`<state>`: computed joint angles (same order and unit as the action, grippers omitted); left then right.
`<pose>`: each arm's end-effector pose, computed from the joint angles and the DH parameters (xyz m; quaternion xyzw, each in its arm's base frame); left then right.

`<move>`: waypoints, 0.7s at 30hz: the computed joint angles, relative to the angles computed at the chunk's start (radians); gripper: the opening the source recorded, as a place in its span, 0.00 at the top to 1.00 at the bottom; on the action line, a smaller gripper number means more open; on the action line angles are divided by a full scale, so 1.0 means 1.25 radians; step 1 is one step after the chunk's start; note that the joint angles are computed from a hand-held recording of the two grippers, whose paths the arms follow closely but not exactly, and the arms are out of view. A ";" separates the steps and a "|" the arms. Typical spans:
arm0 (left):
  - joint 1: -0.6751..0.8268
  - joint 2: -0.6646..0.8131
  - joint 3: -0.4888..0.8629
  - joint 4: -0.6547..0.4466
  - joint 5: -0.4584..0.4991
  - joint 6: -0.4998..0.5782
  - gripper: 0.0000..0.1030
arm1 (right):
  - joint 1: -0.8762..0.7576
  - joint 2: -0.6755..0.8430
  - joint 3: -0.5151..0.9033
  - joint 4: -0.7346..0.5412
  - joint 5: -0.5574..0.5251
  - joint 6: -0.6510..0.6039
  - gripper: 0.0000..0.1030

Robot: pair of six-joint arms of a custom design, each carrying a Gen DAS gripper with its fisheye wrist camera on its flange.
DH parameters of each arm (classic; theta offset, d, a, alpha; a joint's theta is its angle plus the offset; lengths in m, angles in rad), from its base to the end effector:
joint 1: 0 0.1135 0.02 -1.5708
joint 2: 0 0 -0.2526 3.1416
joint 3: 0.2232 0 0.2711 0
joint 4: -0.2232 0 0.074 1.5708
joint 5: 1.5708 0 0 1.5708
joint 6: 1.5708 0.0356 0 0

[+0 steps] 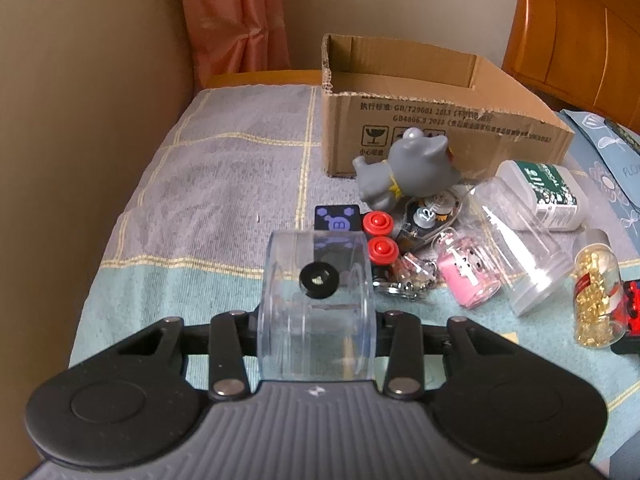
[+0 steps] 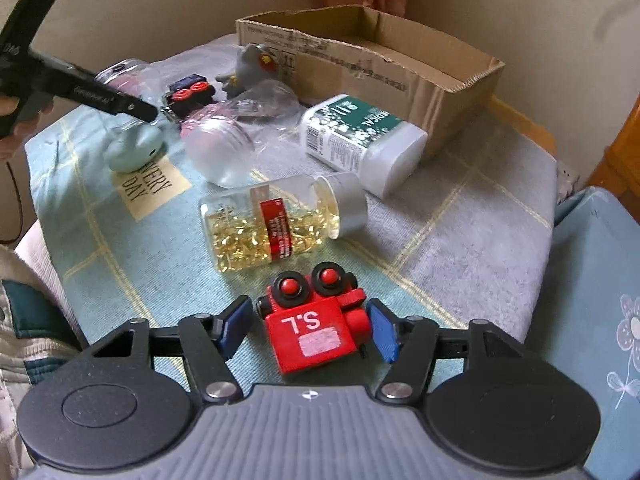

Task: Organize rigid objects
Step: 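Grasp the clear cube container with the left tool while the right tool grasps the red toy train, then carry both items over the cardboard box and open both tools to drop them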

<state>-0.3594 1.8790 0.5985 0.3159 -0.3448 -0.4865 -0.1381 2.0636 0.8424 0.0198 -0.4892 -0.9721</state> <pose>0.2767 -0.0911 0.0297 -0.1108 0.9351 0.0286 0.3353 0.3237 -0.0281 0.0099 -0.4269 0.8540 0.1084 0.2769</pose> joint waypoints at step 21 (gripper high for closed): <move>0.040 -0.139 -0.017 -0.128 0.071 0.131 0.63 | 0.008 -0.093 -0.038 0.000 0.041 0.019 0.39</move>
<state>-0.3088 1.7055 0.5772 0.1559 -0.2555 -0.3231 -0.1287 1.9479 0.7946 0.0202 -0.4384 -0.9483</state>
